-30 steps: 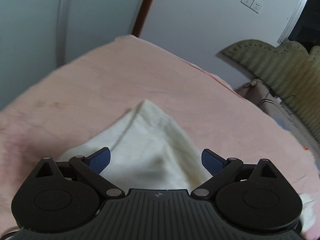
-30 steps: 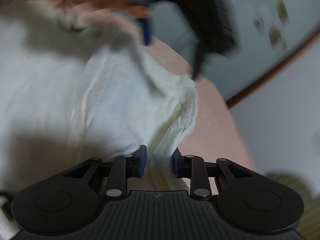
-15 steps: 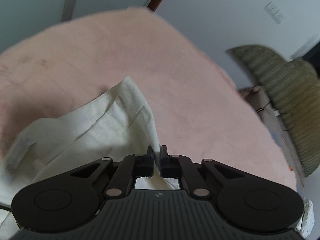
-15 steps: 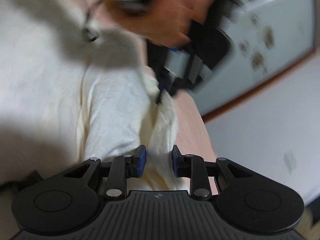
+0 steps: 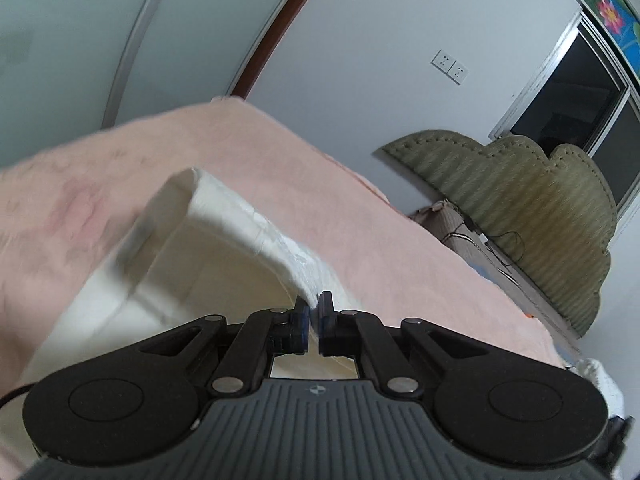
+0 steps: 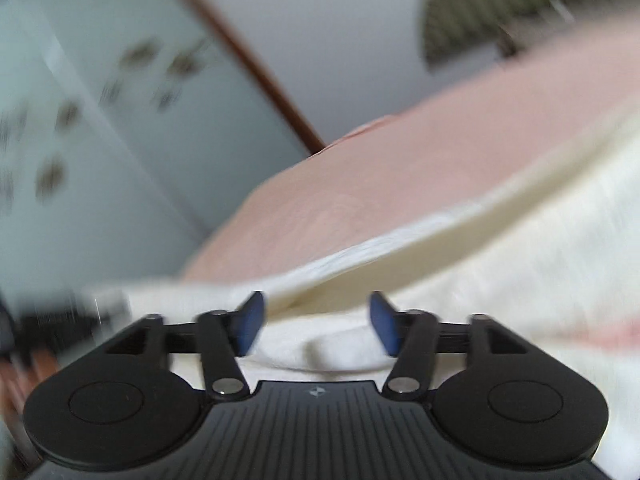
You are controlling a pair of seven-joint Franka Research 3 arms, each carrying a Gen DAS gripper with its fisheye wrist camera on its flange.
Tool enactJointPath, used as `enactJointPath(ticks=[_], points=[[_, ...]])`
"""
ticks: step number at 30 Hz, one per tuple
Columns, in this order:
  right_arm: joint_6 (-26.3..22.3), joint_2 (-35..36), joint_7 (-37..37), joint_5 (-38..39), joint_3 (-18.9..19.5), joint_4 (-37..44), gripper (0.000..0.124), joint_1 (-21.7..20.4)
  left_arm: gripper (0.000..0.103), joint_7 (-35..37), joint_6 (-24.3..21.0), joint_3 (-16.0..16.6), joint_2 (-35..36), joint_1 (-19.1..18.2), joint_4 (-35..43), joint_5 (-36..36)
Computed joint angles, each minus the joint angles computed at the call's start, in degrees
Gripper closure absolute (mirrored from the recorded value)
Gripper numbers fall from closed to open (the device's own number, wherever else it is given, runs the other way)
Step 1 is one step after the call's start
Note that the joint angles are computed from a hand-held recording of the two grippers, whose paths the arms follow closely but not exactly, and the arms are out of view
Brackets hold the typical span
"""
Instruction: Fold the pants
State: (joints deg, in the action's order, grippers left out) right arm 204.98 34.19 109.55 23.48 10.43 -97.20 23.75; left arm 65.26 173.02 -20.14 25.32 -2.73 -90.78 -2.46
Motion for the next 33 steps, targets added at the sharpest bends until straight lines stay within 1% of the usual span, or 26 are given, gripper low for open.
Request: enactJointPath(ticks=[2,3,4,5,7,8,9,10,11,12,13,14,16,17,18,19,20,21,23,24,26,28,29,30,31,33], points=[[1.5,0.5,3.5,-2.3,3.1,-0.5,0.06,-3.5,0.099,1.5,1.9,-2.9,-1.7,2.6,-3.6,-2.2],[1.9,0.7,4.7,-2.6,3.5,-0.4,0.06,-4.0,0.099,2.0,3.2,-3.9,-2.5,3.5,-5.4,-2.8],[1.7,1.3,5.8,-2.1,3.2,0.5,0.06,-4.1,0.099,1.9,4.3,-3.8,-2.9,3.5,-6.5,-2.9],[0.7,2.2,7.2,-1.7,3.2,1.9,0.06,-4.4,0.099,2.4,5.1,-4.9,-3.0,4.5,-7.4,-3.3],[-1.0,5.3,10.0,0.8,2.7,6.2,0.063,-4.2,0.099,1.5,5.8,-5.0,-2.7,4.5,-7.6,-3.2],[-0.6,7.0,11.8,2.6,2.4,8.1,0.069,-3.7,0.099,2.3,6.4,-6.2,-1.8,5.4,-7.1,-3.0],[-0.5,8.0,12.5,6.0,0.3,9.6,0.094,-1.8,0.099,1.9,6.6,-5.9,-1.2,5.2,-6.7,-2.5],[-0.2,8.3,12.8,8.9,-1.3,10.1,0.112,-0.3,0.099,0.4,6.8,-4.8,-1.5,4.5,-7.4,-2.3],[1.6,9.6,14.1,9.7,-0.9,10.8,0.114,-0.3,0.098,0.1,6.5,-5.5,-0.6,5.0,-6.6,-2.1],[3.5,10.4,15.4,9.1,0.1,11.1,0.115,-0.8,0.09,1.8,7.0,-6.8,-0.6,6.3,-7.4,-3.7],[4.7,10.5,15.9,9.4,0.2,10.7,0.116,-0.6,0.09,-0.6,7.1,-6.2,-0.1,6.0,-7.0,-2.2],[5.7,10.9,16.4,8.8,0.4,10.8,0.116,-0.7,0.086,-3.3,7.4,-4.3,0.0,4.5,-6.8,-1.6],[6.5,10.5,16.0,9.0,-0.1,9.9,0.116,-0.1,0.073,-4.8,8.3,-4.0,1.1,4.1,-6.1,-3.2],[6.4,10.7,15.7,9.0,-0.4,10.2,0.116,0.0,0.065,-8.4,8.6,-1.4,1.1,2.3,-5.8,-1.8],[6.8,10.3,15.8,8.6,-0.2,9.5,0.117,-0.2,0.065,-11.3,8.6,2.5,0.9,-0.8,-5.6,-0.9],[7.0,10.1,15.4,8.7,-0.4,9.2,0.117,0.0,0.066,-12.7,8.3,4.4,0.7,-2.1,-5.5,0.1],[6.9,10.1,14.4,9.7,-1.2,9.4,0.117,0.9,0.082,-13.1,7.7,4.5,0.6,-1.9,-5.3,1.0],[6.7,9.7,12.9,10.7,-2.1,9.3,0.117,1.7,0.101,-12.8,7.3,3.5,0.4,-0.9,-5.5,1.9],[6.2,8.3,8.8,12.9,-4.2,8.6,0.117,3.5,0.101,-11.1,7.6,-0.6,-0.1,3.0,-6.5,2.5],[6.1,7.3,6.1,14.8,-5.4,8.0,0.117,5.0,0.101,-9.7,8.3,-3.4,-0.3,5.4,-7.2,2.6],[7.3,5.3,1.4,16.2,-6.2,5.7,0.119,6.5,0.101,-6.8,9.7,-9.5,-0.8,11.0,-9.4,2.7],[7.3,3.4,-4.6,20.1,-7.5,4.4,0.119,8.7,0.101,-5.9,10.6,-13.5,-1.6,14.9,-11.5,2.7],[7.9,2.6,-4.6,18.9,-6.1,3.2,0.119,7.6,0.101,-5.7,11.5,-15.5,-1.7,16.7,-12.5,2.7],[8.3,1.9,-1.4,14.4,-3.1,1.6,0.119,4.5,0.101,-6.0,12.1,-17.3,-1.6,18.4,-13.1,2.9],[7.6,1.6,0.5,13.3,-1.7,1.1,0.118,2.9,0.101,-6.6,12.4,-18.0,-1.7,19.0,-13.5,3.4],[4.8,1.3,-0.4,19.1,-3.4,1.9,0.116,4.7,0.101,-8.1,13.2,-17.6,-2.3,18.7,-14.0,4.6]])
